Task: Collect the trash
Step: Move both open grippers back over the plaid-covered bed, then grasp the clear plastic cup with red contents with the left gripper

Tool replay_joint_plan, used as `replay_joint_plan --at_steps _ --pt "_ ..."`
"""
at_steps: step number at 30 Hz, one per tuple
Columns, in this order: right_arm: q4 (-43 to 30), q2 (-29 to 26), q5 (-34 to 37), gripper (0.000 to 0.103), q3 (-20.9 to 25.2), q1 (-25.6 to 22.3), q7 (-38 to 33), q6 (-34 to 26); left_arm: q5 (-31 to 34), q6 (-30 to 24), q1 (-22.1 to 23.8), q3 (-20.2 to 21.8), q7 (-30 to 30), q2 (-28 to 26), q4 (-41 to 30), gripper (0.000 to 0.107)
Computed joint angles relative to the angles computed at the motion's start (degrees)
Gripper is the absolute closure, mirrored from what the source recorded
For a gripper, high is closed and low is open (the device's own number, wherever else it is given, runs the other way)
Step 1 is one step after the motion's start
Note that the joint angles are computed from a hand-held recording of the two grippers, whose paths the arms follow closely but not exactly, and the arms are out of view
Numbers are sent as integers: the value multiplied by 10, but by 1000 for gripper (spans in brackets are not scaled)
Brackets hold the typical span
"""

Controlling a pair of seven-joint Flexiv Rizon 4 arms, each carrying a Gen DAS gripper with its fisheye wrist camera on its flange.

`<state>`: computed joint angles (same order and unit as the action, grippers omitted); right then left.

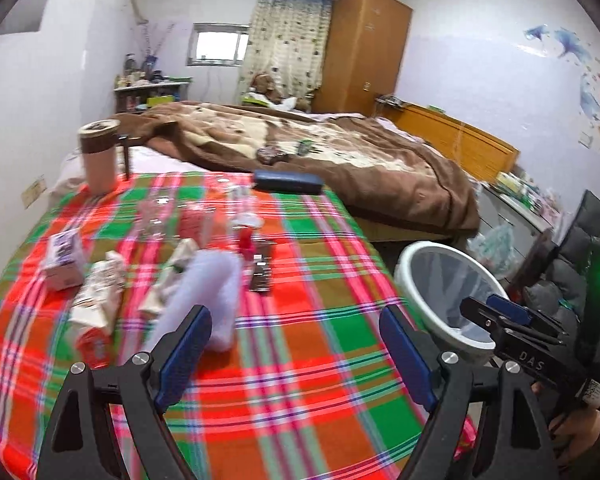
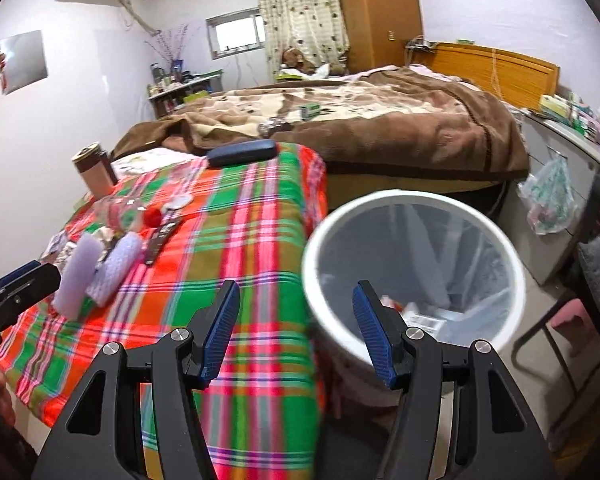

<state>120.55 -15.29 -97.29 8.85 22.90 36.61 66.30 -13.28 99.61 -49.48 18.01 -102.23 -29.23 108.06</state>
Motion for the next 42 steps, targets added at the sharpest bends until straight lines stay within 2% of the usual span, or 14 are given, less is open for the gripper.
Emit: replay_joint_plan --at_steps 4,8,15,23,27,31,34,37,40,42 --pt "-16 -16 2 43 0 7 -11 11 -14 8 -46 68 -13 2 25 21" --pt "-34 -34 8 43 -2 16 -23 18 -37 17 -65 99 -15 6 50 21" --pt "-69 -64 7 43 -7 33 -41 42 -89 41 -68 111 10 12 94 21" --pt "-104 -96 29 43 -14 56 -87 70 -160 32 -75 134 48 -3 118 21" --pt "-122 -111 55 43 -21 73 -115 70 -161 24 -29 101 57 -1 123 21" --pt "-140 -126 82 43 -31 91 -141 77 -130 21 43 41 66 1 116 21" --pt "-151 -134 95 43 -39 102 -152 85 -119 -25 54 45 58 -10 96 21" --pt "-159 -140 113 43 -44 116 -174 84 -93 -10 100 4 51 -6 99 21" --pt "-167 -147 133 43 -52 125 -191 86 -70 -13 120 -7 40 -5 97 21" --pt "-170 -150 146 43 -56 132 -199 85 -54 -36 136 -15 39 -8 87 21"
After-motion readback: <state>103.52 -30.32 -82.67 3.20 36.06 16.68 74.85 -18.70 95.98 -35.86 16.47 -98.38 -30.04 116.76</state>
